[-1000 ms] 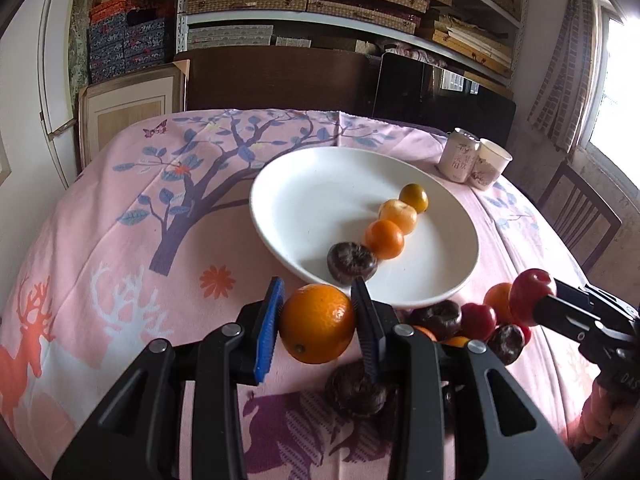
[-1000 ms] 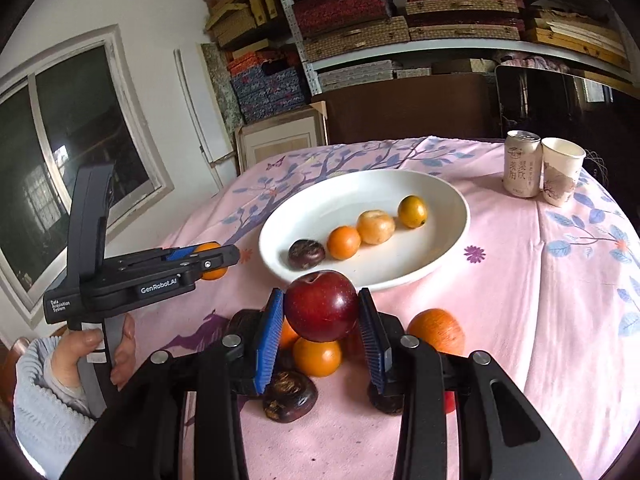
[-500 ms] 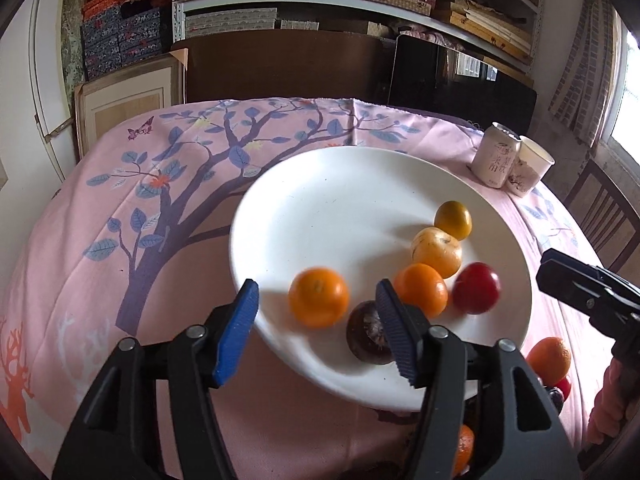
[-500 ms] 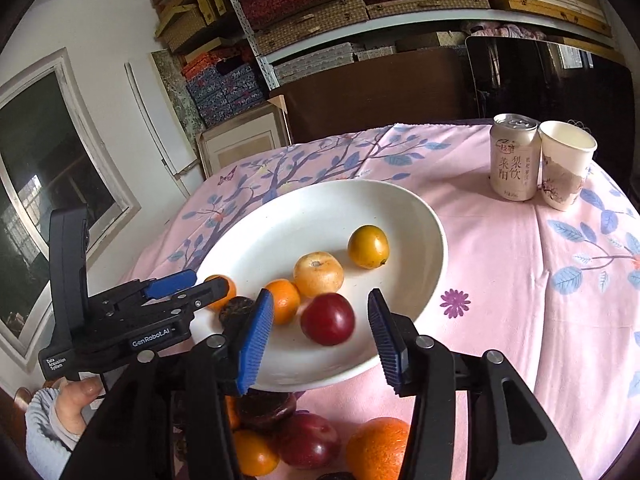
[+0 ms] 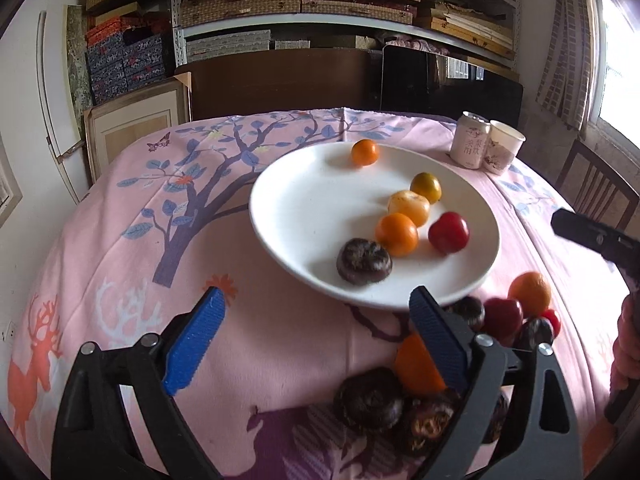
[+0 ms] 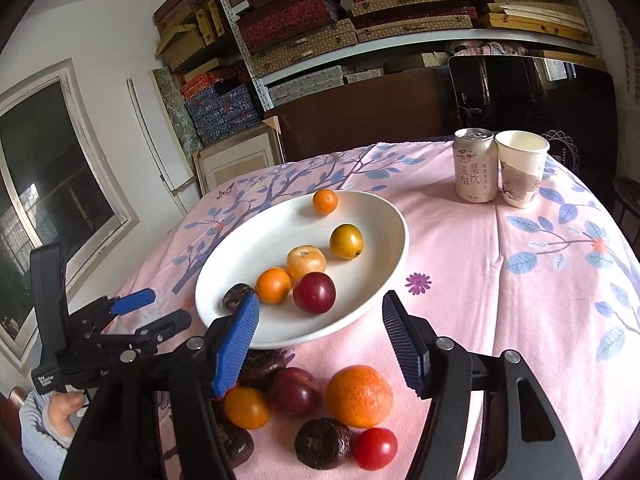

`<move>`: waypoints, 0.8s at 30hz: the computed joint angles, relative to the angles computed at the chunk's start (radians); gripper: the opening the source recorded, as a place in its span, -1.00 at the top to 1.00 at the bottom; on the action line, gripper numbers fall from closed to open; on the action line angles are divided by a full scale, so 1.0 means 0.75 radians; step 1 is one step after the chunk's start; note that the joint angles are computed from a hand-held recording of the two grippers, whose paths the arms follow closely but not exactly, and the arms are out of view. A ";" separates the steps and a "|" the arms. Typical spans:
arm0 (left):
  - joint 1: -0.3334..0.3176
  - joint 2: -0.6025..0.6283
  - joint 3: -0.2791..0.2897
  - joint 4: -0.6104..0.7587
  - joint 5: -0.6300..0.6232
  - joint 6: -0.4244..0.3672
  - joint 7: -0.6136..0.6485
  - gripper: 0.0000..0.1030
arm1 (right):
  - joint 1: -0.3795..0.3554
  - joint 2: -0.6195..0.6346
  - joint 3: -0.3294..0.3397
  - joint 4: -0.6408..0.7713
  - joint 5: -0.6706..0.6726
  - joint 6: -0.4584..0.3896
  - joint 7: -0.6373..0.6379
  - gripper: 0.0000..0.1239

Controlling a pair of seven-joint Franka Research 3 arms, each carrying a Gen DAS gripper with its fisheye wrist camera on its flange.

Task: Organize fruits
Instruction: 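Place the red apple and the orange on the white plate, open both tools, then move both tools back to the fruit pile beside the plate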

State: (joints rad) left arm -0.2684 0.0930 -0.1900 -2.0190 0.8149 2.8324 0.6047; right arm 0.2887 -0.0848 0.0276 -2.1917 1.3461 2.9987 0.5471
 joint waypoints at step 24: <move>0.019 0.081 -0.122 -0.031 -0.501 0.122 0.523 0.06 | -0.011 -0.171 -0.056 -0.191 0.081 -0.035 0.027 -0.14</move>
